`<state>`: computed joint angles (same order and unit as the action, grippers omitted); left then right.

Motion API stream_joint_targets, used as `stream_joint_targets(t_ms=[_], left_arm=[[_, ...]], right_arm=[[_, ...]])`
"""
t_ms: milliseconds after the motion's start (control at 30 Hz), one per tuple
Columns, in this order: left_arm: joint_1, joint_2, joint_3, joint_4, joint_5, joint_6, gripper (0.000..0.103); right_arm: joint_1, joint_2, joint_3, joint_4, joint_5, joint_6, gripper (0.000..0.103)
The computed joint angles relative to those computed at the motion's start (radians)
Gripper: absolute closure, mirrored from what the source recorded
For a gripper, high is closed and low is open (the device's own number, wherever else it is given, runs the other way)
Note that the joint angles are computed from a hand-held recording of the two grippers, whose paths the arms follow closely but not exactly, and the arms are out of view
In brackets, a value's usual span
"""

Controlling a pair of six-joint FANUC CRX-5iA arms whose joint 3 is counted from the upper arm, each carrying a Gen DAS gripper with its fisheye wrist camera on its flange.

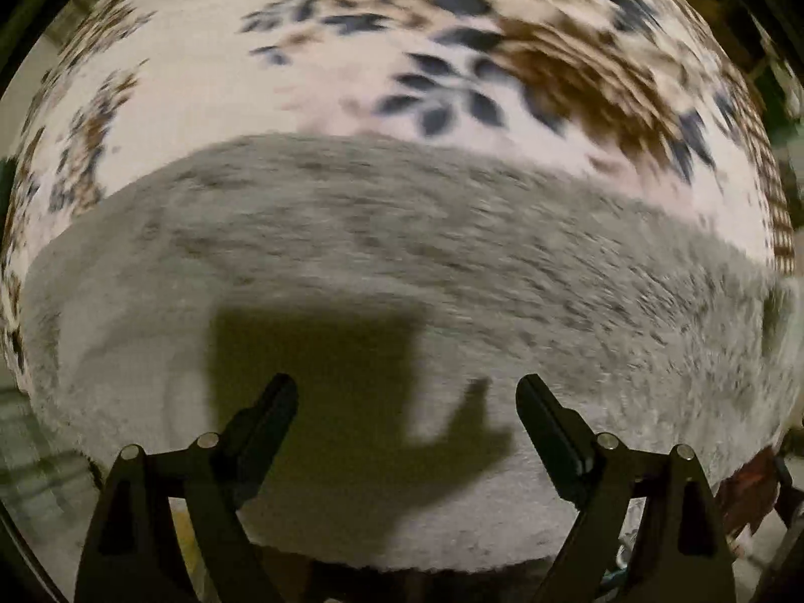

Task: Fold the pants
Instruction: 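Fold the grey blanket end over with the right gripper while the left gripper holds the fold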

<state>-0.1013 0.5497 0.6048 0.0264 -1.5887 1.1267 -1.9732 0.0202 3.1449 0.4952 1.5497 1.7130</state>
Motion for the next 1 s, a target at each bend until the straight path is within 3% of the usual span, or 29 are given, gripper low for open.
stream_joint_targets(t_ms=[100, 133, 167, 200, 300, 433, 533, 600, 667, 700, 767, 867, 1000], left_arm=[[-0.041, -0.009, -0.019, -0.020, 0.020, -0.018, 0.014], [-0.058, -0.014, -0.024, -0.020, 0.025, -0.016, 0.014], [-0.069, -0.013, -0.024, -0.022, 0.025, -0.019, 0.014], [-0.078, -0.013, -0.023, -0.019, 0.025, -0.024, 0.014], [-0.110, -0.020, -0.027, -0.018, 0.042, -0.046, 0.014], [-0.143, -0.012, -0.016, -0.004, 0.063, -0.060, 0.014], [-0.187, 0.040, 0.056, -0.013, 0.057, -0.013, 0.014], [-0.196, 0.091, 0.136, -0.004, 0.013, 0.029, 0.014], [-0.202, 0.138, 0.220, 0.014, -0.026, 0.033, 0.014], [-0.194, 0.183, 0.293, 0.016, -0.040, 0.015, 0.014], [-0.205, 0.229, 0.370, 0.008, -0.065, 0.010, 0.014], [-0.201, 0.308, 0.471, 0.039, -0.136, 0.059, 0.014], [-0.177, 0.228, 0.341, 0.098, -0.092, 0.040, 0.014]], right_arm=[[0.002, 0.006, 0.056, 0.021, -0.055, -0.052, 0.038], [0.000, 0.006, 0.072, 0.045, -0.074, -0.055, 0.056], [-0.010, 0.004, 0.084, 0.056, -0.090, -0.038, 0.086], [-0.029, 0.003, 0.096, 0.050, -0.113, -0.014, 0.097], [-0.092, -0.022, 0.073, -0.052, -0.078, 0.060, 0.098], [-0.058, -0.035, -0.001, -0.059, 0.052, 0.025, 0.098], [-0.058, 0.005, 0.046, -0.080, -0.006, 0.022, 0.098], [-0.057, 0.037, 0.097, -0.075, -0.083, 0.020, 0.093], [-0.058, 0.066, 0.141, -0.078, -0.160, 0.024, 0.071], [-0.031, 0.055, 0.131, -0.050, -0.147, 0.000, 0.050], [0.010, 0.025, 0.110, -0.008, -0.119, -0.036, 0.028], [0.077, -0.026, 0.113, 0.105, -0.125, -0.096, 0.021], [0.168, -0.104, 0.108, 0.304, -0.105, -0.227, 0.018]])
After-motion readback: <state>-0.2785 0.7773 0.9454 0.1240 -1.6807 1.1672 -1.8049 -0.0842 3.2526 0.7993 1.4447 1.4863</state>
